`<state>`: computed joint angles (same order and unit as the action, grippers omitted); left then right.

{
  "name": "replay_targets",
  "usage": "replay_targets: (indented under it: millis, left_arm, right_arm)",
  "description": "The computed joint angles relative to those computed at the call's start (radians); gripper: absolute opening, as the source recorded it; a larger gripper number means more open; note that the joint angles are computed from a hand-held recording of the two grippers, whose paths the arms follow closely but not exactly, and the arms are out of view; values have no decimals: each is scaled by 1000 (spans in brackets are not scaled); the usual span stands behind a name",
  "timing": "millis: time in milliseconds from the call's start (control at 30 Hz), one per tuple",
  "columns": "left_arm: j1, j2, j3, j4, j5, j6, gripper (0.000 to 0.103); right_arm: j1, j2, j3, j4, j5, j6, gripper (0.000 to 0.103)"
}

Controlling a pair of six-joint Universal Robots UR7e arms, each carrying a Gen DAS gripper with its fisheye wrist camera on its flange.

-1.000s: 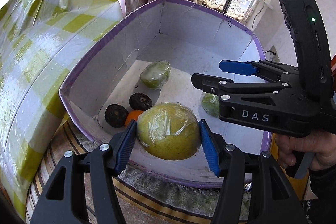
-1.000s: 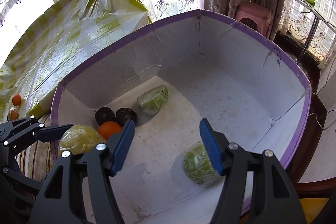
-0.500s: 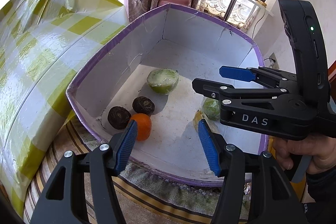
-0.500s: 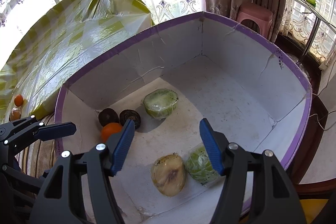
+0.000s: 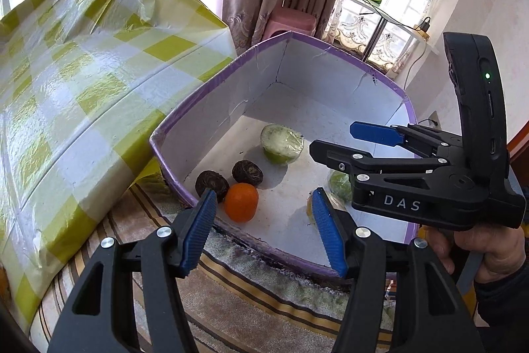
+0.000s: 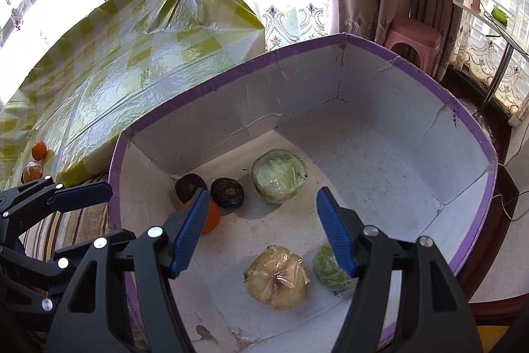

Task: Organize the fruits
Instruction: 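Move both open tools back from the box toward the remaining fruits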

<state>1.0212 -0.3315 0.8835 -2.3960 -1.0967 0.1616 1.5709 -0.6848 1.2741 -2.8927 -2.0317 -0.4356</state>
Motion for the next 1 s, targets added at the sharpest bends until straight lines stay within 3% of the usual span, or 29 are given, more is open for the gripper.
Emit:
replay_targets:
  millis: [400, 667, 900, 1000]
  left_arm:
    - [2, -115, 186, -181, 44, -26, 65]
    - [-4, -210, 327, -321, 119, -55, 87]
    - [-24, -280, 434, -436, 311, -82, 88]
    - [-21, -320, 484, -475, 342, -121, 88]
  right_arm:
    - [30, 9, -1, 0, 35, -35, 72]
    - [70, 30, -11, 16, 72, -82, 79]
    - [121, 56, -13, -3, 88, -154, 89]
    - [151, 90, -21, -68, 34, -200, 93]
